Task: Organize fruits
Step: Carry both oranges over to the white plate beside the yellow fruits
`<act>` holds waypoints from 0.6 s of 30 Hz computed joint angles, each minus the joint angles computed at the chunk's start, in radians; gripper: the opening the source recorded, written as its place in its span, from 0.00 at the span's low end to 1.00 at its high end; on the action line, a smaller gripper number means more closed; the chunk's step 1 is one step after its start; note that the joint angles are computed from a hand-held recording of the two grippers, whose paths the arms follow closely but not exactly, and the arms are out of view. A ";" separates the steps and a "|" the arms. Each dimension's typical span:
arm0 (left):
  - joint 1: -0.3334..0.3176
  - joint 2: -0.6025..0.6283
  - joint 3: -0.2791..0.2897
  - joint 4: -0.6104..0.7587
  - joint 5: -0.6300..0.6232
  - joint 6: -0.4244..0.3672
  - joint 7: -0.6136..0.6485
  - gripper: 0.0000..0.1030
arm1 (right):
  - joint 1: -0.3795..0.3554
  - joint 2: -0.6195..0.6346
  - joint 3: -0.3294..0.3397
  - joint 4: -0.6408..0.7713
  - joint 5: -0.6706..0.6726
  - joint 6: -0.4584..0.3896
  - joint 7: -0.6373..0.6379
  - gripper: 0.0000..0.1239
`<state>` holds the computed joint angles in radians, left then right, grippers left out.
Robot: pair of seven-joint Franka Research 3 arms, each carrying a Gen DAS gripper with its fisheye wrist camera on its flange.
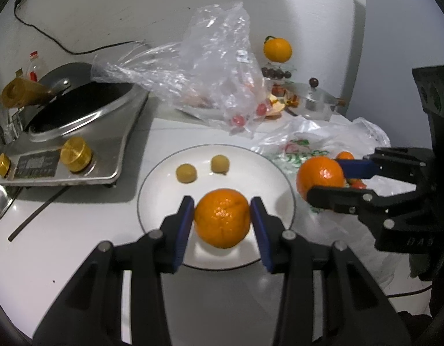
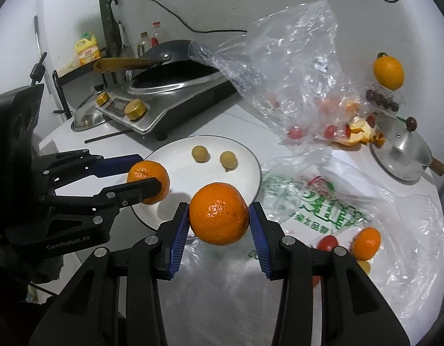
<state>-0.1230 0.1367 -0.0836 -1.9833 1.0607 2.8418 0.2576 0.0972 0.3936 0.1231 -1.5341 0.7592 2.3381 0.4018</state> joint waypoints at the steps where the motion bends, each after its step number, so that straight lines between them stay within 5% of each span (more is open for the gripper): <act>1: 0.004 -0.005 0.004 -0.009 0.004 0.007 -0.005 0.40 | 0.004 0.003 0.001 0.003 -0.005 -0.001 0.005 0.36; 18: 0.071 -0.060 0.014 -0.089 0.074 0.064 -0.093 0.40 | 0.056 0.115 0.020 0.120 -0.090 -0.121 0.167 0.36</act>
<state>-0.0520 0.0763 -0.0695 -2.0726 1.1348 2.9055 0.1649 0.1527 0.5090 0.1435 -1.4140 0.6688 2.2172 0.5683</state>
